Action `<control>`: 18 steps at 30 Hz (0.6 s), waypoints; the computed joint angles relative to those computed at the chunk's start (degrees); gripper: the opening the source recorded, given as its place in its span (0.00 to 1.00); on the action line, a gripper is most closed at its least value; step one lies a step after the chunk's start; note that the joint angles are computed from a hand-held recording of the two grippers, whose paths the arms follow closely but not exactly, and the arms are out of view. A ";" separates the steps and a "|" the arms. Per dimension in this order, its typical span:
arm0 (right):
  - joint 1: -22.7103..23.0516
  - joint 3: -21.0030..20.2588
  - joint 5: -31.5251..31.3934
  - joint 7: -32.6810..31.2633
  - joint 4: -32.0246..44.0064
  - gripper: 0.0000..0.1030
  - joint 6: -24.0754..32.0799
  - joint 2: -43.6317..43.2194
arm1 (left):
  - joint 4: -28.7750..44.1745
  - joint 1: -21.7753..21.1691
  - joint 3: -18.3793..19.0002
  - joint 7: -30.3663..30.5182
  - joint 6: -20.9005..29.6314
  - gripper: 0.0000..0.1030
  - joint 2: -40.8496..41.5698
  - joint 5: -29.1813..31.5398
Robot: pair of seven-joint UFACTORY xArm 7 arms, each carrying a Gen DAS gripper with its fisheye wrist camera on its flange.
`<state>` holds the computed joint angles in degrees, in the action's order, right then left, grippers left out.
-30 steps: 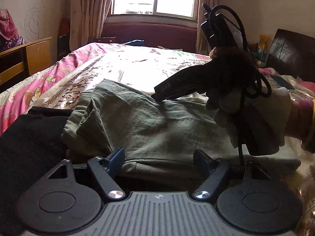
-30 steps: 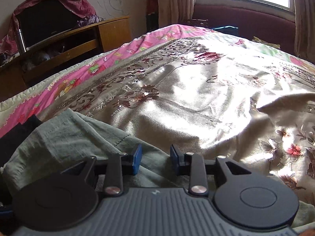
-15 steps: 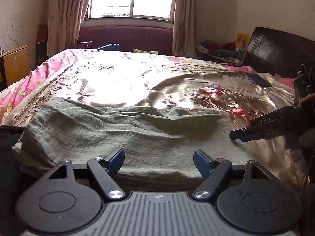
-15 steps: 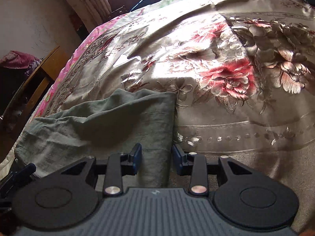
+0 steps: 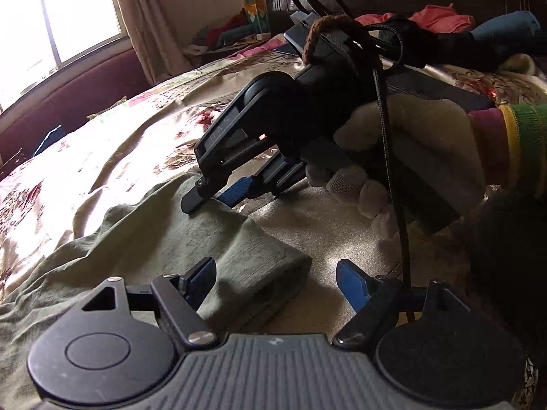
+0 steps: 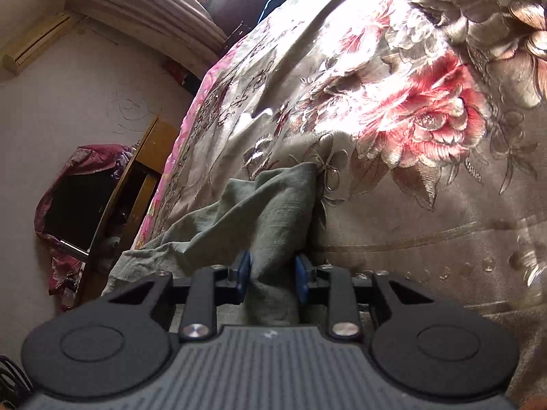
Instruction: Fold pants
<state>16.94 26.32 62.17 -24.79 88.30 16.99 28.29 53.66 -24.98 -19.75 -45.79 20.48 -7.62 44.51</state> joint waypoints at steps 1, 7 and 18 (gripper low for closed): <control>-0.71 0.59 0.79 -1.36 -0.34 0.28 0.25 -0.17 | 0.74 0.13 -0.40 -0.77 0.40 0.87 0.97 1.07; -0.73 0.55 1.75 -3.81 7.50 0.29 3.53 5.98 | 2.88 -1.68 1.04 -10.99 3.88 0.79 3.84 6.39; -2.30 0.42 -5.32 5.59 4.24 0.05 2.75 2.93 | 2.91 -2.78 2.85 -8.70 -2.44 0.34 4.75 -5.44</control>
